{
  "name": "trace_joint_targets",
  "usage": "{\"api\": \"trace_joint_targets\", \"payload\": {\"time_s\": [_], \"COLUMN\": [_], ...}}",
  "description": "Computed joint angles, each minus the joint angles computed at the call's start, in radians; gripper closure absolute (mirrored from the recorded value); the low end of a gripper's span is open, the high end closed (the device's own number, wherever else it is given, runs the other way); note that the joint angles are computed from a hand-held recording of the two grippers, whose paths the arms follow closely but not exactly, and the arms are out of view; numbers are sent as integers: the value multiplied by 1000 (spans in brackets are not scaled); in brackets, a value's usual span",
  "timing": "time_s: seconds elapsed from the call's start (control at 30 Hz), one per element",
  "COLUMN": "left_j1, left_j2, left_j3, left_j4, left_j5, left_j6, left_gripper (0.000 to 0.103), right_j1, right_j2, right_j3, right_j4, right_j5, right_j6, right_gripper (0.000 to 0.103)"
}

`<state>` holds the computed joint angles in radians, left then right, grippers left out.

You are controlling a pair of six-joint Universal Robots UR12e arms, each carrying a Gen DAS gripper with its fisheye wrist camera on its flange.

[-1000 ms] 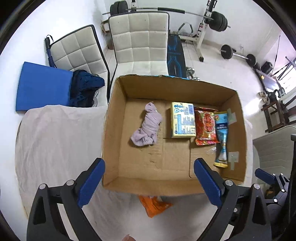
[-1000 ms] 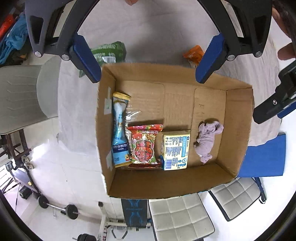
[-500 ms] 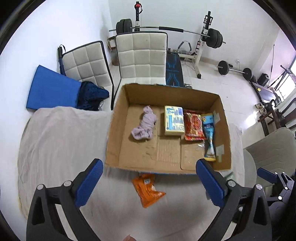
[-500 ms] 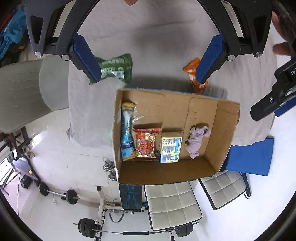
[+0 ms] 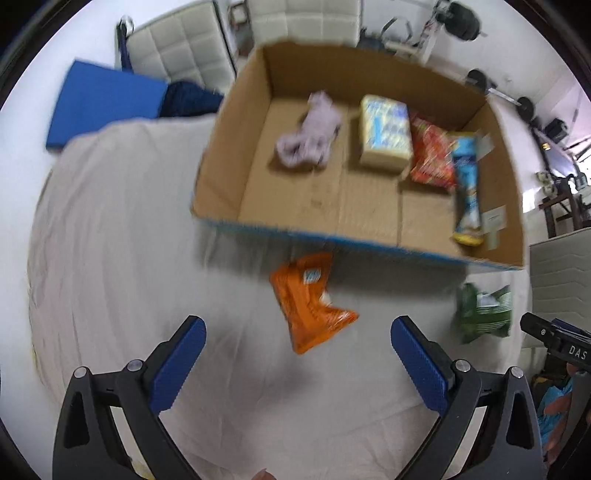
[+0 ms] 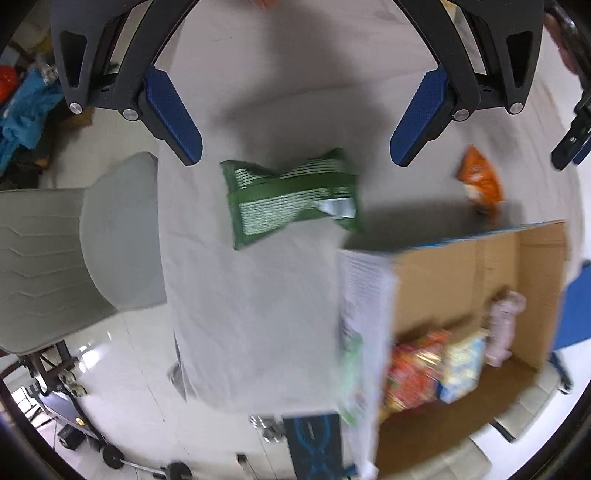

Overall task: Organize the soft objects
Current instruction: 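Grasp the orange snack bag with the left tool while the right tool grasps the green bag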

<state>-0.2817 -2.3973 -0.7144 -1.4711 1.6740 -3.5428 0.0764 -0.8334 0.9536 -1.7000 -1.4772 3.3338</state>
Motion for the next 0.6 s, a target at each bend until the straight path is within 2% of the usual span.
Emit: {"api": "trace_joint_targets", "payload": {"time_s": [0.17, 0.37, 0.5, 0.6], "left_j1": [16, 24, 29, 36], "left_j2": [-32, -64, -85, -103], "left_j3": [9, 31, 48, 65], "left_j4": [-65, -108, -147, -178], "left_j5": [-54, -73, -83, -113], "left_j6": [-31, -37, -49, -53], "left_gripper": [0, 0, 0, 0], "right_j1": [-2, 5, 2, 7], "right_j2": [52, 111, 108, 101], "right_j3": [-30, -82, -59, -47], "right_j4": [38, 121, 99, 83], "right_j5": [20, 16, 26, 3], "right_j6": [-23, -35, 5, -2], "right_gripper": [0, 0, 1, 9]}}
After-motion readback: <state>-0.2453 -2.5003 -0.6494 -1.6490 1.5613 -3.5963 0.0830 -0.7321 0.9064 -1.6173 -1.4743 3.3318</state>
